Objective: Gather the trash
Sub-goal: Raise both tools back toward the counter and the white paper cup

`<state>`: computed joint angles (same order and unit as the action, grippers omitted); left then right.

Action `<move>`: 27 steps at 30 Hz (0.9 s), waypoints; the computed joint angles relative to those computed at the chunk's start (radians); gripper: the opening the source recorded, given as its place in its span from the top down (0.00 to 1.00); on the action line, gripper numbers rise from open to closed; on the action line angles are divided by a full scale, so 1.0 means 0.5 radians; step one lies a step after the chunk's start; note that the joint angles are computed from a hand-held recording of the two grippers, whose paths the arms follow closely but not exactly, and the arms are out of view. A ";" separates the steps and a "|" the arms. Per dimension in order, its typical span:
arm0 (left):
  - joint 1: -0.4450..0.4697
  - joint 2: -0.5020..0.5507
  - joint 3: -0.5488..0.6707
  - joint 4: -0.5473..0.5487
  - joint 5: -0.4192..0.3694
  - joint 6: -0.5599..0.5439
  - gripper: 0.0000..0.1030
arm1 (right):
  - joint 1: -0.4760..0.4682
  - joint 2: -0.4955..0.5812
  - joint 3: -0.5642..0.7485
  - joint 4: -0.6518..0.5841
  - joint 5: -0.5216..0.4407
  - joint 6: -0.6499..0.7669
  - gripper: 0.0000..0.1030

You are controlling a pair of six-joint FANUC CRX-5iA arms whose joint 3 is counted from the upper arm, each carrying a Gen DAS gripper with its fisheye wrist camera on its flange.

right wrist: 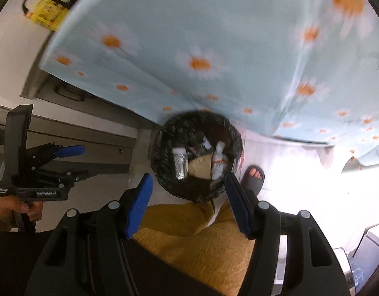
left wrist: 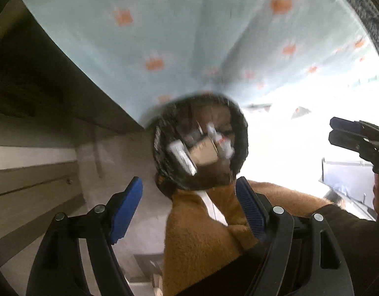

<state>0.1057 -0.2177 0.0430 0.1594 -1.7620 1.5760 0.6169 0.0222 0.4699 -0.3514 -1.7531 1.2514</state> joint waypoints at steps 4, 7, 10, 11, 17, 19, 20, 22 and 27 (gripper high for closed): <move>-0.005 0.045 0.231 0.007 0.003 0.014 0.27 | 0.006 0.016 0.187 0.055 0.053 0.017 0.41; -0.014 0.111 0.449 0.009 0.007 0.026 0.27 | -0.017 0.049 0.350 0.073 0.123 0.024 0.38; -0.006 0.204 0.707 0.024 0.032 0.014 0.27 | -0.061 0.090 0.500 0.070 0.215 0.018 0.35; -0.003 0.228 0.769 0.023 0.044 0.018 0.27 | -0.078 0.108 0.548 0.062 0.241 0.028 0.32; -0.033 0.454 1.186 0.029 0.106 0.073 0.24 | -0.104 0.126 0.615 0.142 0.422 0.080 0.31; -0.103 0.525 1.329 -0.075 0.093 0.087 0.24 | -0.166 0.153 0.686 0.097 0.415 0.096 0.31; -0.128 0.567 1.391 -0.089 0.101 0.089 0.24 | -0.178 0.168 0.713 0.089 0.416 0.110 0.31; -0.147 0.641 1.497 -0.075 0.104 0.097 0.24 | -0.185 0.206 0.785 0.100 0.413 0.129 0.31; -0.200 0.979 2.029 -0.156 -0.068 0.087 0.24 | -0.274 0.237 0.848 0.034 0.449 0.161 0.28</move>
<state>0.0055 0.2718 1.0574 0.0814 -1.7961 1.6196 0.4800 0.1407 0.8940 -0.3347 -1.5288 1.3319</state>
